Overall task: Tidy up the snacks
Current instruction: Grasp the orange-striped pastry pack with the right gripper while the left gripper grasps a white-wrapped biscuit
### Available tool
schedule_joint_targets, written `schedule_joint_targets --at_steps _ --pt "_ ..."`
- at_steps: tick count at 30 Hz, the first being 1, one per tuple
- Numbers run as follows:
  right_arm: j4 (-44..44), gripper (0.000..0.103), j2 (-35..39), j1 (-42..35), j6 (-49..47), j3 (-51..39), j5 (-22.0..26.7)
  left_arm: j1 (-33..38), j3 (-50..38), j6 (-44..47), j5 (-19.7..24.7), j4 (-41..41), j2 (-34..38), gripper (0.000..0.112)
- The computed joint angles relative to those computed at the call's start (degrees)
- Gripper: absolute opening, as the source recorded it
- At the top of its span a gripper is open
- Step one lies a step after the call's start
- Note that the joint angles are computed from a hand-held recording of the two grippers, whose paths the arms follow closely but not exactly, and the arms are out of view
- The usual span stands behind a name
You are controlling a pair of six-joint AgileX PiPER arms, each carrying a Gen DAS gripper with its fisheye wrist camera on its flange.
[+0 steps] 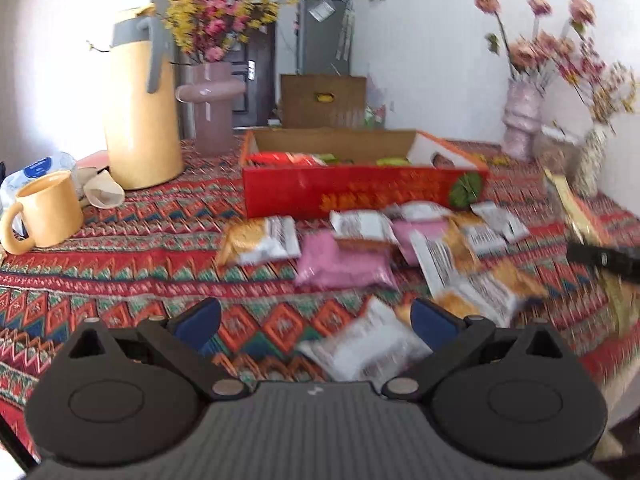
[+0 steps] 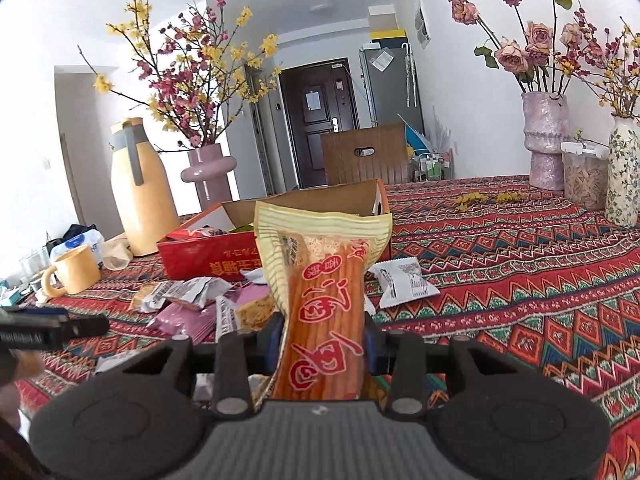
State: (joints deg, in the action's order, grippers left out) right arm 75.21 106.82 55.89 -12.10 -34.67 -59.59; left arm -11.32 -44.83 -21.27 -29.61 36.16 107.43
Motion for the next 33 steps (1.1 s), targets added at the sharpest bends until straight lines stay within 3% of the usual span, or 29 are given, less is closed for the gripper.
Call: schedule_joint_targets --at_steps 10,17,23,25,26,33 --pt "3.91 0.037 -0.73 4.25 1.85 2.31 -3.28 -4.83 -0.27 14.25 2.49 -9.48 2.36 0.102" --pt "4.14 0.037 -0.39 3.06 3.14 2.9 -2.41 -4.64 -4.26 8.91 3.7 -2.15 5.27 0.099" --pt "4.14 0.038 0.17 2.23 3.72 3.04 -1.56 -2.73 -7.37 -5.14 3.39 12.13 7.38 0.07" --pt "4.12 0.038 0.31 1.9 3.62 2.85 -1.15 -1.68 -7.66 -8.89 2.07 16.24 7.58 0.05" --pt "4.1 0.038 0.43 1.8 3.63 2.78 -0.99 -1.16 -7.75 -10.43 1.44 17.96 7.64 0.046" --pt "3.53 0.038 0.88 1.52 3.83 2.48 -0.37 1.15 -6.66 -12.52 -1.0 19.05 7.22 0.042"
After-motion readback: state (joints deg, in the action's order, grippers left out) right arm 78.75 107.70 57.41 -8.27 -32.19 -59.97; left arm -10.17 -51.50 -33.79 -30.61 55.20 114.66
